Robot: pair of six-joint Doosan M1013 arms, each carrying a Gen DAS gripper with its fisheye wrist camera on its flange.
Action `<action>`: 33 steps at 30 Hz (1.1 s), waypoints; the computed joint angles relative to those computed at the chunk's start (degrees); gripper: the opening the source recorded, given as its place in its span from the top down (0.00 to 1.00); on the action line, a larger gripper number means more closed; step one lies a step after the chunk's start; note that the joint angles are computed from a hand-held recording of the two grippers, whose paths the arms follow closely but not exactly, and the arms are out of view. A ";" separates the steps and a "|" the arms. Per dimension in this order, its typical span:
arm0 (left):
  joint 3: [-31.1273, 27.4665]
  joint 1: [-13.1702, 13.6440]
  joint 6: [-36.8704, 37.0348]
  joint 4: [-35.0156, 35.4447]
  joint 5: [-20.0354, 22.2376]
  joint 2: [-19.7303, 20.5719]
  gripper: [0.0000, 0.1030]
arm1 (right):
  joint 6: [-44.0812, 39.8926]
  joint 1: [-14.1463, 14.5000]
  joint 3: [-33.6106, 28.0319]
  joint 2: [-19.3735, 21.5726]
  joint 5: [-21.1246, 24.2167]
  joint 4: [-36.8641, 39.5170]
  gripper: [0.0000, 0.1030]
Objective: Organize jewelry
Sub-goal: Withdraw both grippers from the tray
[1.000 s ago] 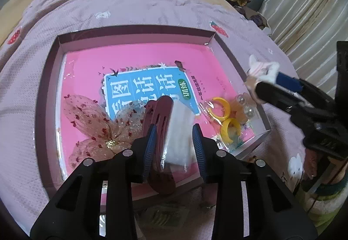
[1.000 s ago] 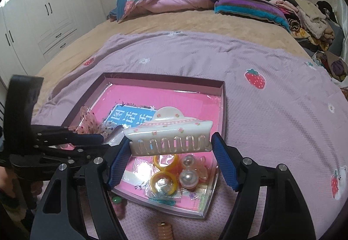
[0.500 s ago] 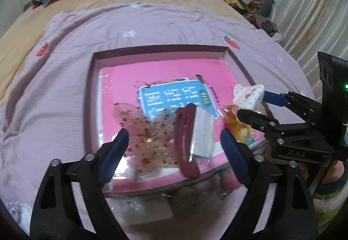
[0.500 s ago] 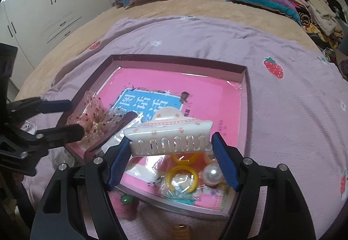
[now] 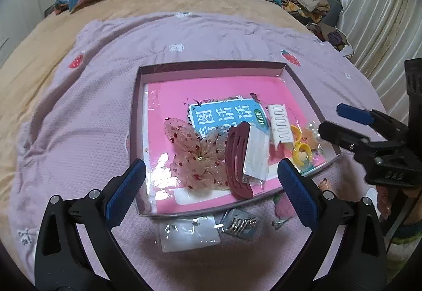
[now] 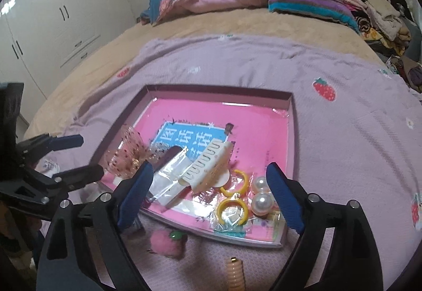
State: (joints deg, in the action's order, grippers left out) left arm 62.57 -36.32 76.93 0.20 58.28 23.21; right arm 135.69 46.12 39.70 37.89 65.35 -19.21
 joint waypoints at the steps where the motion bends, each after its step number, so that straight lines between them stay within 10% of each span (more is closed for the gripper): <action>1: 0.16 -0.09 -0.09 0.29 -0.15 -0.29 0.09 | 0.50 0.15 0.49 -0.49 -0.28 -0.52 0.15; 33: 7.29 -3.21 -4.59 5.46 -6.33 -9.04 0.09 | 10.96 6.70 7.10 -8.06 -1.26 -15.05 0.06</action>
State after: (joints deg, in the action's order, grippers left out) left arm 69.87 -39.53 72.33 5.66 51.95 14.17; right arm 146.65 52.82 46.80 29.82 64.09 -34.26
